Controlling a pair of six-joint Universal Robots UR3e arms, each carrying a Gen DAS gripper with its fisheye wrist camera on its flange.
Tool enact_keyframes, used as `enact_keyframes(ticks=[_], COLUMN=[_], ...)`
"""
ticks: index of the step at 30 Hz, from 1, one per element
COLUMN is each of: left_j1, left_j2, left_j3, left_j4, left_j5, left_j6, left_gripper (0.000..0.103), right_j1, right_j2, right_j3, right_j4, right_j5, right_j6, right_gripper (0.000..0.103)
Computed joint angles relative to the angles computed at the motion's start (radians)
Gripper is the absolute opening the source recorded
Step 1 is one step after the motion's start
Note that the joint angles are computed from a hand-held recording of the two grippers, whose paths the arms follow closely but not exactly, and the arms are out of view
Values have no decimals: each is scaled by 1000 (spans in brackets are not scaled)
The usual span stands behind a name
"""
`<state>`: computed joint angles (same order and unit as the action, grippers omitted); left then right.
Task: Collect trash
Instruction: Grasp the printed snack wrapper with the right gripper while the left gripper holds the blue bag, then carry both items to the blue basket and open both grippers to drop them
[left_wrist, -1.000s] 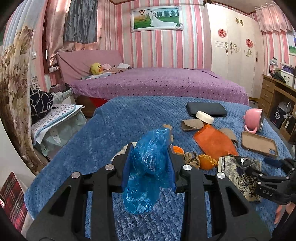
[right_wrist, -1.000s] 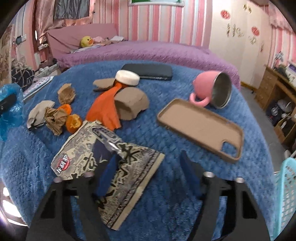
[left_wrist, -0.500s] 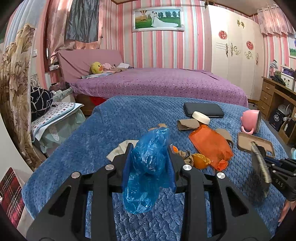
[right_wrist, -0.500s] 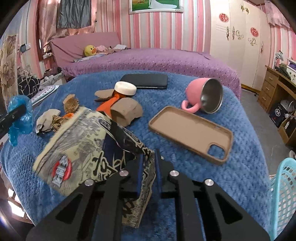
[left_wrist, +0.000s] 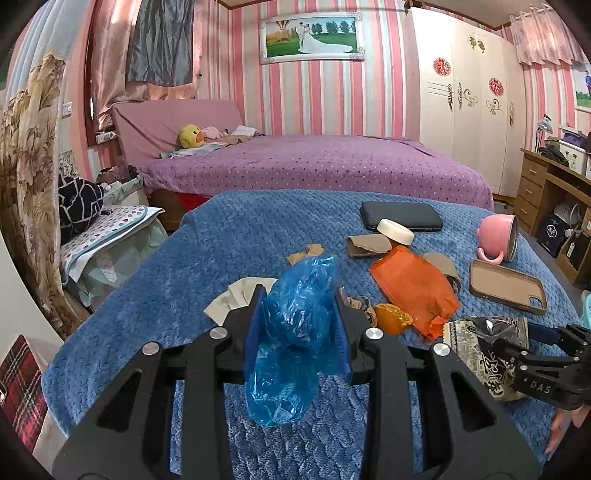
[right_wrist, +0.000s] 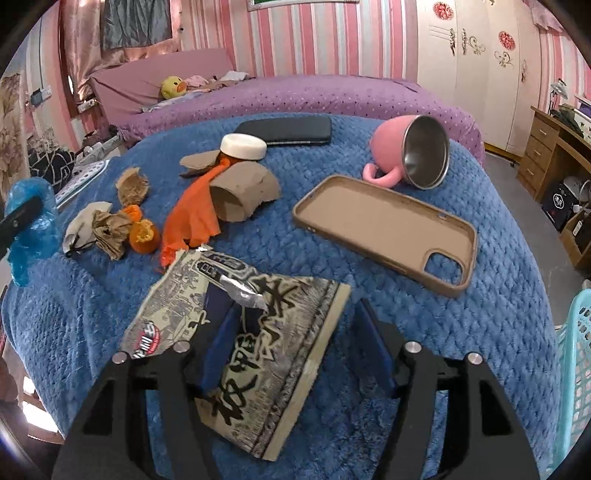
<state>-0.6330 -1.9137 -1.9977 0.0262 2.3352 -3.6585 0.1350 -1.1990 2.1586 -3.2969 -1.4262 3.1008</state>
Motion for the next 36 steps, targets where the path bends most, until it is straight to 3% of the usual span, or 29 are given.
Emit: enact_keyframes(ticks=[4, 6, 9, 12, 23, 28, 36], left_j1=[6, 6, 10, 16, -39, -70, -185], left_j2=[3, 2, 3, 8, -22, 14, -5], left_j3=[-1, -1, -3, -7, 65, 81, 174], left_j4=[4, 4, 5, 4, -86, -159, -270], left_j5=[-9, -6, -6, -13, 30, -6, 98], left_j6=[-4, 0, 3, -9, -35, -96, -92], left_gripper=[32, 32, 32, 32, 32, 32, 32], right_j1=[15, 19, 3, -9, -77, -189, -331], right_j2=[23, 23, 14, 4, -94, -188, -281], right_j3=[-35, -37, -20, 1, 142, 268, 378], right_j4=[32, 31, 12, -16, -118, -162, -173], right_j5=[-13, -15, 8, 26, 57, 151, 261], right_j6=[8, 2, -4, -9, -62, -77, -101], right_gripper=[62, 46, 29, 21, 16, 16, 16])
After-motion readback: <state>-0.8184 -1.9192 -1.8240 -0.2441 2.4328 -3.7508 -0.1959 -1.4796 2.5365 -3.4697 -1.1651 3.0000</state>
